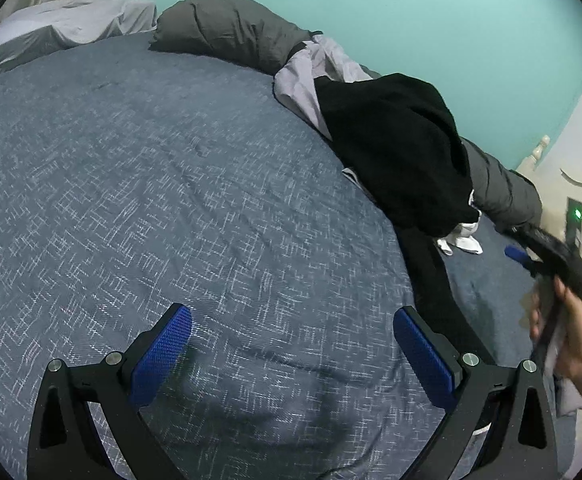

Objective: Fold clothes
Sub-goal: 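Pull the black hoodie out of the pile with the right tool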

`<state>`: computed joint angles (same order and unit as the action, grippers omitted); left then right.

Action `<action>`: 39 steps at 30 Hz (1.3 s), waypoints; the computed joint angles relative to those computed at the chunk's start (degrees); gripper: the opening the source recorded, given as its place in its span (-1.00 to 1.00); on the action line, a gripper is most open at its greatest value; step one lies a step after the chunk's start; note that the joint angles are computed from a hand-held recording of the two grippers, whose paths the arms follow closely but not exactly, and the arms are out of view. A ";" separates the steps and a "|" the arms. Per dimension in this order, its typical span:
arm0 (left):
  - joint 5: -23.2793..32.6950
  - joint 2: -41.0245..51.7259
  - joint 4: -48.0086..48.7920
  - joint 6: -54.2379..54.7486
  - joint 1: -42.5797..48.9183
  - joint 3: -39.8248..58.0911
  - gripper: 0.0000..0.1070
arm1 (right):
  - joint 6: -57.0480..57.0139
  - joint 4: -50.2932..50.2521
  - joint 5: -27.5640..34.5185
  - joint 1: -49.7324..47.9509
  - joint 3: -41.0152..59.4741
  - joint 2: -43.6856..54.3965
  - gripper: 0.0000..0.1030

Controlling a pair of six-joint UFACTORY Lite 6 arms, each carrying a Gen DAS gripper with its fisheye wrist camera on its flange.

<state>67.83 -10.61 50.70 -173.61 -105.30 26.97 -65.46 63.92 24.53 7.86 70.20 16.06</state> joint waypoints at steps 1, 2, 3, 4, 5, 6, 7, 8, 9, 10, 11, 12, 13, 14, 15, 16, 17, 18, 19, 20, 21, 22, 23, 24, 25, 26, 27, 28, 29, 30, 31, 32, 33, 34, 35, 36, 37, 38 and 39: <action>-0.49 0.29 0.07 -0.02 0.26 -0.09 0.92 | 1.23 -0.68 -0.94 0.80 2.11 2.02 0.47; -0.98 0.67 0.16 0.04 0.56 -0.10 0.92 | 2.57 -1.50 -1.12 1.36 4.38 4.31 0.47; -1.47 1.05 0.25 0.10 0.85 -0.11 0.92 | 4.06 -2.48 -1.16 1.87 6.75 6.65 0.47; -1.86 1.26 0.41 0.05 1.10 -0.18 0.92 | 5.07 -2.82 -1.47 2.40 8.50 8.40 0.48; -2.22 1.41 0.59 -0.02 1.34 -0.28 0.92 | 6.17 -3.23 -1.77 2.92 10.28 10.11 0.48; -2.59 1.51 0.91 -0.20 1.57 -0.40 0.92 | 6.89 -3.12 -1.52 3.31 11.97 11.91 0.48; -2.78 1.65 1.10 -0.23 1.74 -0.41 0.92 | 7.66 -3.03 -1.18 3.68 13.73 13.74 0.48; -2.91 1.95 1.16 0.05 1.87 -0.28 0.92 | 8.50 -3.02 -0.80 4.04 15.56 15.59 0.47; -3.03 2.29 1.21 0.41 2.01 -0.11 0.92 | 9.78 -3.54 -0.64 4.39 16.74 16.71 0.47; -3.14 2.61 1.17 0.90 2.23 0.09 0.92 | 11.80 -4.60 -0.84 4.76 18.12 18.15 0.48; -3.22 2.76 1.06 1.23 2.29 0.07 0.92 | 13.07 -5.05 -0.88 4.93 19.25 19.28 0.48; -3.41 2.74 1.08 1.19 2.36 -0.10 0.92 | 14.28 -5.46 -0.89 5.08 20.35 20.37 0.47; -3.67 2.68 1.19 1.00 2.47 -0.34 0.92 | 14.28 -4.69 -0.86 5.13 21.11 21.14 0.45; -3.93 2.68 1.24 0.85 2.58 -0.55 0.92 | 13.11 -3.01 -0.52 5.06 21.58 21.76 0.26; -4.21 2.70 1.28 0.69 2.69 -0.76 0.92 | 12.17 -2.18 0.14 5.03 22.37 22.41 -0.12; -4.36 2.91 1.20 0.86 2.85 -0.73 0.92 | 11.76 -2.58 -0.24 5.38 22.42 22.39 -0.34; -4.50 3.23 1.12 1.15 3.05 -0.59 0.92 | 11.11 -3.44 -1.32 5.99 21.79 21.82 -0.65; -4.64 3.35 1.11 1.18 3.17 -0.58 0.92 | 8.96 -2.88 -2.64 6.58 20.28 20.61 -0.78; -4.80 3.44 1.16 1.11 3.28 -0.59 0.92 | 5.57 -0.23 -2.85 6.58 18.54 19.19 -0.83; -4.99 3.41 1.39 0.92 3.42 -0.66 0.92 | 2.15 2.54 -2.87 6.51 16.84 17.77 -0.84; -5.12 3.48 1.53 0.92 3.59 -0.59 0.92 | -1.59 5.52 -2.49 6.14 14.89 15.99 -0.85; -5.13 3.48 1.72 1.30 3.94 -0.43 0.92 | -5.12 8.28 -1.98 5.73 13.00 14.21 -0.85; -5.07 3.40 1.90 1.79 4.32 -0.28 0.92 | -8.80 10.88 -0.98 5.23 10.11 11.39 -0.86; -4.58 3.44 1.94 2.09 4.30 0.03 0.92 | -11.94 12.93 0.18 4.69 7.30 8.52 -0.86; -3.96 3.53 1.94 2.33 4.16 0.39 0.92 | -14.49 14.64 1.28 4.48 4.49 5.64 -0.86; -3.20 3.63 1.75 2.50 3.79 0.80 0.92 | -16.60 15.96 2.43 4.29 1.83 2.80 -0.86; -2.39 3.72 1.50 2.65 3.35 1.22 0.92 | -18.28 16.80 4.53 3.73 -1.67 -0.97 -0.87; -1.58 3.83 1.26 2.80 2.92 1.64 0.92 | -19.43 17.23 6.47 3.32 -5.18 -4.92 -0.87; -0.78 3.92 1.11 3.07 2.48 2.13 0.92 | -19.98 17.44 8.32 2.99 -8.12 -8.50 -0.87; -0.04 3.95 0.79 3.48 2.05 2.59 0.92 | -20.16 17.37 10.21 2.64 -10.82 -12.02 -0.87; 0.67 3.97 0.43 3.91 1.63 3.03 0.92 | -19.83 17.31 12.05 2.21 -14.45 -16.38 -0.87; 1.39 4.00 0.07 4.34 1.22 3.48 0.92 | -19.03 16.95 13.96 1.72 -17.96 -20.87 -0.87; 1.87 3.98 -0.19 4.22 0.66 3.79 0.92 | -17.85 16.30 15.96 1.18 -21.24 -25.42 -0.87; 2.28 3.96 -0.41 3.92 0.06 4.06 0.92 | -16.90 15.47 17.89 0.40 -24.38 -29.93 -0.87; 2.69 3.95 -0.63 3.62 -0.54 4.33 0.92 | -15.43 14.38 19.78 -0.22 -27.03 -33.99 -0.88; 3.09 3.94 -0.85 3.32 -1.13 4.61 0.92 | -13.28 12.72 21.66 -0.93 -29.52 -38.38 -0.88; 3.45 4.06 -0.92 3.29 -1.52 5.12 0.92 | -10.90 10.94 23.75 -1.76 -31.80 -42.87 -0.88; 3.90 4.18 -0.97 3.28 -2.03 5.67 0.92 | -8.45 9.05 26.39 -3.24 -33.60 -46.66 -0.88; 4.39 4.30 -1.01 3.25 -2.60 6.21 0.92 | -6.09 7.24 29.40 -5.01 -35.21 -50.39 -0.88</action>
<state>72.22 -6.32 49.69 -170.36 -107.90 33.18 -71.55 71.16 53.94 2.85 34.99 -34.33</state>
